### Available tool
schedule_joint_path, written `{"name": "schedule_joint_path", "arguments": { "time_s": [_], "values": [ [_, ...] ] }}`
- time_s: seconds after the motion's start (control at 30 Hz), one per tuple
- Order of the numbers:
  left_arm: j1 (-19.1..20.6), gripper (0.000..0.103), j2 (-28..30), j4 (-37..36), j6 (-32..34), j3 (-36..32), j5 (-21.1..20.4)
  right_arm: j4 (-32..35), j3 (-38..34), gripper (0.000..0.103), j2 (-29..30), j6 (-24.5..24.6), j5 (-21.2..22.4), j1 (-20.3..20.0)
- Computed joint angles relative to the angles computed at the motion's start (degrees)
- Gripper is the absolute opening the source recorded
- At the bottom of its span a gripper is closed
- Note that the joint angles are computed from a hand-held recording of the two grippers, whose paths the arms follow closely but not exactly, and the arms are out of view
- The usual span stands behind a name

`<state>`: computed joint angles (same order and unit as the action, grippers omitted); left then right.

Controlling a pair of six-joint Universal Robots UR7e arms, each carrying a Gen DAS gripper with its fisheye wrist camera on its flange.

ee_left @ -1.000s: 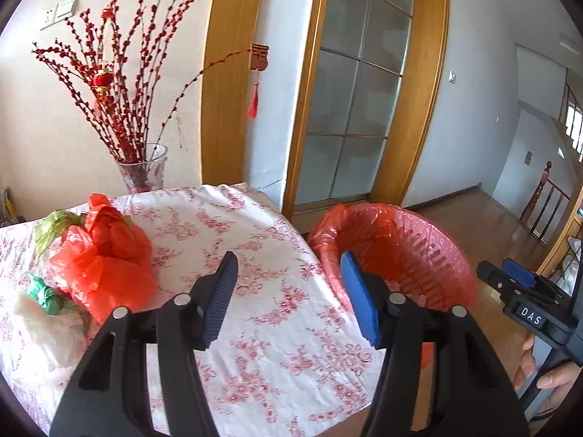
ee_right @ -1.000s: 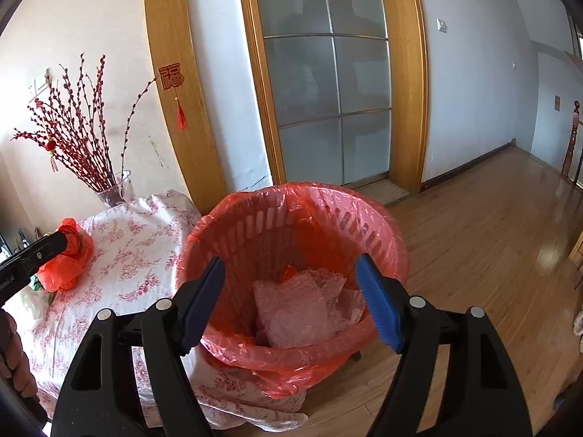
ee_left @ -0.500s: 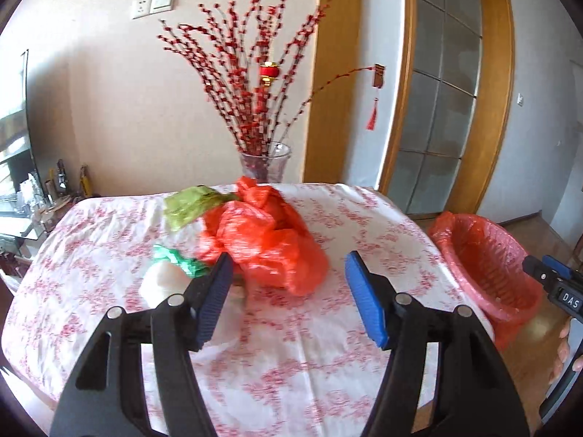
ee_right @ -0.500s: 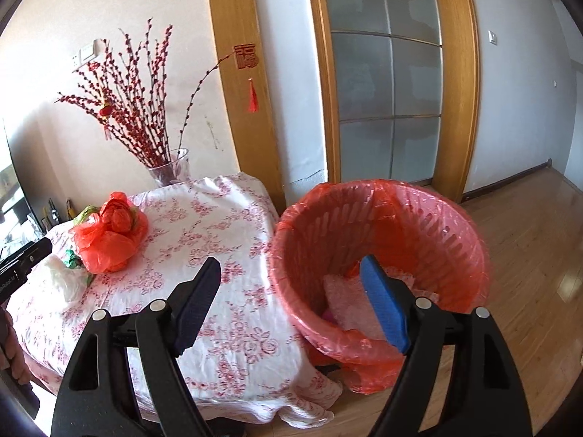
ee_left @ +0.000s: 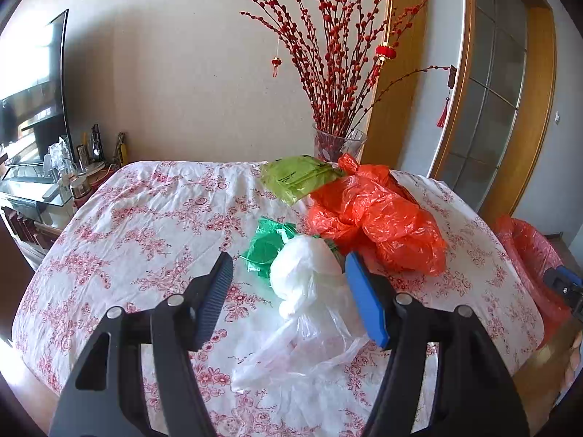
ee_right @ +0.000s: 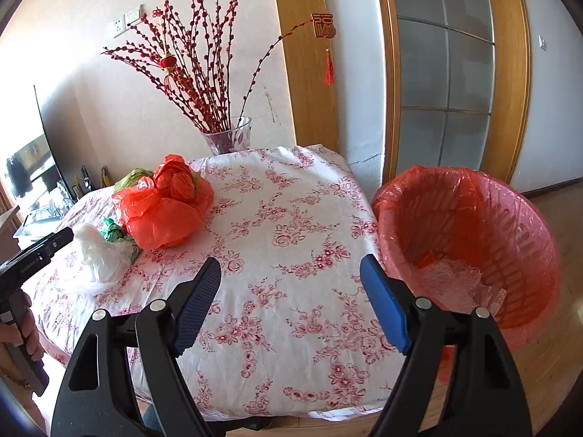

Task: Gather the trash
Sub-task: 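Return both tools to the table and close the left tool on a white bag, then grasp the large orange-red bag with the right tool while the left tool holds the white bag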

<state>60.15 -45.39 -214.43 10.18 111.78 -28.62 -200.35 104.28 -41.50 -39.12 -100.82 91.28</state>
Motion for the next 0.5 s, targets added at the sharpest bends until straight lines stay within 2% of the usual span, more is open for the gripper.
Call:
{"name": "schedule_joint_path", "arguments": {
  "time_s": [0.3, 0.4, 0.47, 0.5],
  "values": [
    [3.35, 0.056, 0.74, 8.9, -5.26, -2.89, -3.12, 0.74, -0.97, 0.078, 1.69, -0.32, -0.81, 1.46],
    [3.9, 0.047, 0.56, 10.25, -6.62, -2.93, -3.92, 1.25, -1.31, 0.078, 2.21, -0.43, -0.91, 1.9],
    [4.18, 0.034, 0.38, 10.82, -7.27, -2.83, -4.61, 1.65, -1.54, 0.078, 2.56, -0.54, -0.73, 2.26],
    [4.33, 0.031, 0.19, 11.21, -7.61, -2.75, -5.05, 1.8, -1.62, 0.078, 2.72, -0.58, -0.6, 2.46]
  ]
}}
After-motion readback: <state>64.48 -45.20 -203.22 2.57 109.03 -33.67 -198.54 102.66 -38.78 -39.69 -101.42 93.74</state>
